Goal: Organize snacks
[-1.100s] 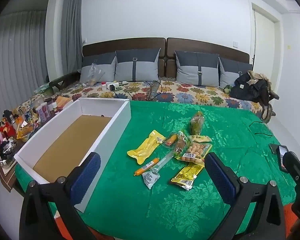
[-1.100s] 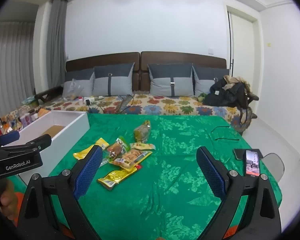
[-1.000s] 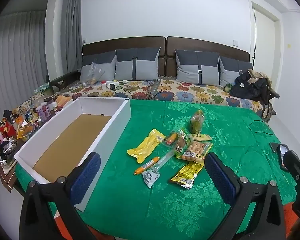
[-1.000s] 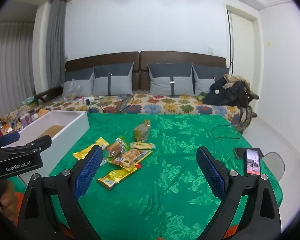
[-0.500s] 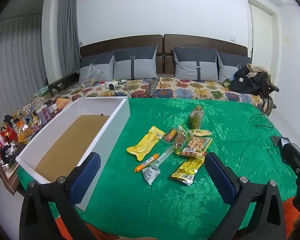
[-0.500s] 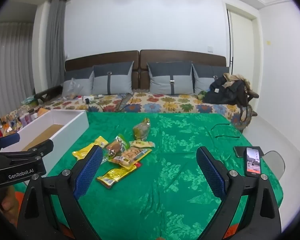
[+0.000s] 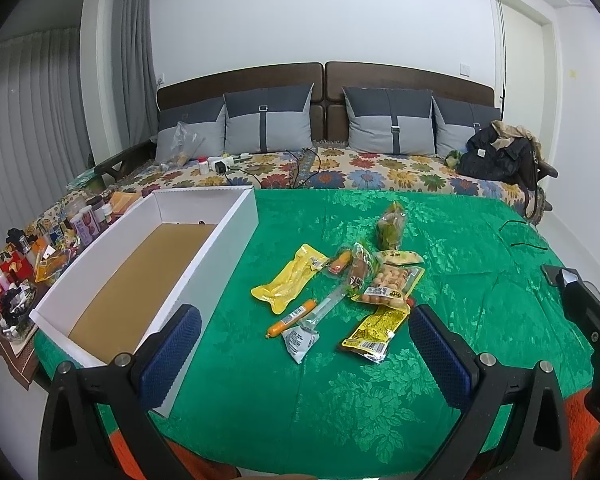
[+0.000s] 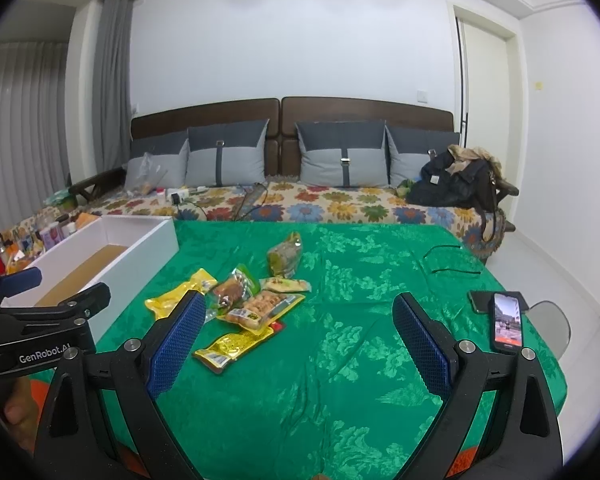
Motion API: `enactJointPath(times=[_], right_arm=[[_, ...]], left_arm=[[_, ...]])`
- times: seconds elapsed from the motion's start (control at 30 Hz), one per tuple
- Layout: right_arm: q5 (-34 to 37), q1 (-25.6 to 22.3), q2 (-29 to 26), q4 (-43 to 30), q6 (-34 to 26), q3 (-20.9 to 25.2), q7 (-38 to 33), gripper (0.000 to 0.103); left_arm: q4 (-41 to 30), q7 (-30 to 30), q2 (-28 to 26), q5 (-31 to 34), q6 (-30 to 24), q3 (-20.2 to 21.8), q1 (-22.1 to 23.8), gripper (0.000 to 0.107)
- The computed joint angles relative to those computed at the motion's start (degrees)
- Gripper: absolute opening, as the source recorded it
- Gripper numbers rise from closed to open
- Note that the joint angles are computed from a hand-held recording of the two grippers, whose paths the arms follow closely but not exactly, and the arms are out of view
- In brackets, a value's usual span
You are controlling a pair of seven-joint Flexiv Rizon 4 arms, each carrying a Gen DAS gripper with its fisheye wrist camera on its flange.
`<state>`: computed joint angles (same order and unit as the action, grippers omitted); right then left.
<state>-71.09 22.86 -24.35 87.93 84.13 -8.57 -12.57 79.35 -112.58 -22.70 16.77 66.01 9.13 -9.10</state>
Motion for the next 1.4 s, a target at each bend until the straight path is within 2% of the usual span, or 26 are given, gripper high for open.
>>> enactJointPath(times=[0.1, 0.27, 0.8, 1.0, 1.07, 1.17, 1.4], right_arm=[[-1.84, 0.42, -0.82, -0.07, 0.86, -0.91, 2.01, 0.096], [-0.56, -0.14, -1.05, -0.06, 0.48, 0.01, 0.78, 0.096], [0.16, 0.51, -1.31, 0.30, 0.98, -1.01, 0.60, 0.096], [1.31, 0.70, -2.41, 0.22, 0.32, -0.87, -1.29, 0.096], [4.92, 0.29, -3.78, 0.14, -1.80, 0.86, -5.97, 0.096], [15.85, -1.14, -6.19, 0.20, -7.45, 5.97, -16.79, 0.096], [37.05, -4.94, -10.72, -2.96, -17.58, 16.14, -35.27, 0.096]], left_arm=[[0.12, 0.18, -0.06, -0.20, -0.11, -0.19, 0.09, 0.103], [-0.13, 0.43, -0.38, -0.51, -0.88, -0.36, 0.03, 0.103], [-0.75, 1.77, -1.18, -1.89, -2.29, -0.90, 0.45, 0.103], [-1.17, 3.75, -3.33, -2.46, -3.70, -1.11, 0.99, 0.103], [-1.79, 4.56, -5.16, -3.56, -7.25, -1.14, 1.47, 0.103], [-0.81, 5.48, -7.53, -5.46, -10.35, -1.45, 2.76, 0.103], [0.92, 6.53, -11.40, -7.94, -11.05, -1.68, 4.64, 0.103]])
